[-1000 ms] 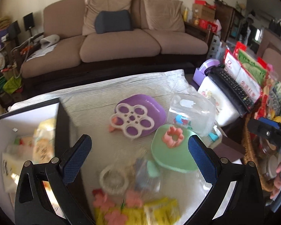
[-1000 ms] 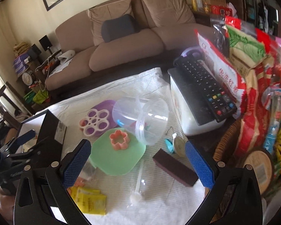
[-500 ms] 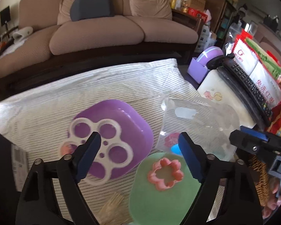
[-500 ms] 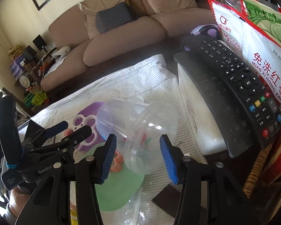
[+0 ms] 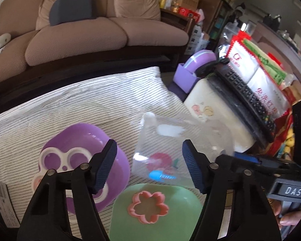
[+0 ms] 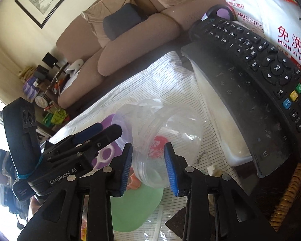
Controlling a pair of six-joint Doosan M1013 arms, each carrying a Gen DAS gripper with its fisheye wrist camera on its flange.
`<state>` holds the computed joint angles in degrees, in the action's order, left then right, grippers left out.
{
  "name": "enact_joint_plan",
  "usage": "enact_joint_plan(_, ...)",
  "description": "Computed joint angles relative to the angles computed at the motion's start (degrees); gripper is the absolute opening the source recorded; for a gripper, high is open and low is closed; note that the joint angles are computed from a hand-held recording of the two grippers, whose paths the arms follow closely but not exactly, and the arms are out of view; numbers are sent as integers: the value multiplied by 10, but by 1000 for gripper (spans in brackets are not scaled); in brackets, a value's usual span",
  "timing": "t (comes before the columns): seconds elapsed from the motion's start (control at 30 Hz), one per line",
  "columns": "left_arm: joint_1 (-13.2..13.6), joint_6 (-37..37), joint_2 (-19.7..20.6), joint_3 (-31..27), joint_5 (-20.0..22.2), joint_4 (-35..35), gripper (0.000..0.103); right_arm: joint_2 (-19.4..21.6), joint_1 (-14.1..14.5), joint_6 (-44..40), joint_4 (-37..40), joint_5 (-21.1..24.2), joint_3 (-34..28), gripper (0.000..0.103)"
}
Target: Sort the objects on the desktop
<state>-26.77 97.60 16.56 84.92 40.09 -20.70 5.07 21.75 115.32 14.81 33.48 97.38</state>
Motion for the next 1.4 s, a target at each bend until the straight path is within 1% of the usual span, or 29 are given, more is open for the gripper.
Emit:
enact_joint_plan(0.07, 3, 32, 0, 0, 3, -33, 54, -1, -1, -10, 8, 2, 0, 29)
enact_joint_plan(0.13, 6, 42, -1, 2, 4, -53, 53, -2, -2, -12, 11, 2, 1, 29)
enact_joint_plan(0.2, 15, 50, -2, 6, 10, -94, 51, -2, -3, -23, 27, 0, 3, 29)
enact_joint_plan(0.3, 25, 45, -3, 11, 15, -137, 51, -3, -4, -29, 37, 1, 4, 29)
enact_joint_plan(0.43, 27, 25, -15, 18, 11, -133, 51, -5, 1, -24, 29, 9, -2, 29)
enact_joint_plan(0.6, 32, 23, -42, 18, 27, -125, 51, -17, 15, 2, -3, 11, -17, 29)
enact_joint_plan(0.7, 42, 17, -69, 22, 39, -121, 51, -23, 33, 22, -33, 18, -38, 29)
enact_joint_plan(0.83, 64, 1, -114, 35, 55, -105, 52, -23, 65, 32, -50, 34, -74, 29)
enact_joint_plan(0.97, 97, -20, -162, 52, 76, -83, 52, -7, 109, 37, -62, 53, -120, 29)
enact_joint_plan(1.07, 136, -15, -199, 68, 90, -89, 55, 11, 137, 29, -48, 69, -155, 29)
enact_joint_plan(1.13, 168, -7, -222, 81, 102, -98, 55, 25, 155, 23, -27, 74, -175, 29)
enact_joint_plan(1.23, 217, 7, -247, 96, 123, -97, 55, 54, 179, 11, 14, 81, -204, 29)
enact_joint_plan(1.33, 268, 22, -260, 107, 143, -99, 55, 87, 198, -6, 62, 80, -232, 29)
enact_joint_plan(1.4, 300, 32, -262, 113, 148, -102, 55, 112, 211, -9, 86, 79, -253, 29)
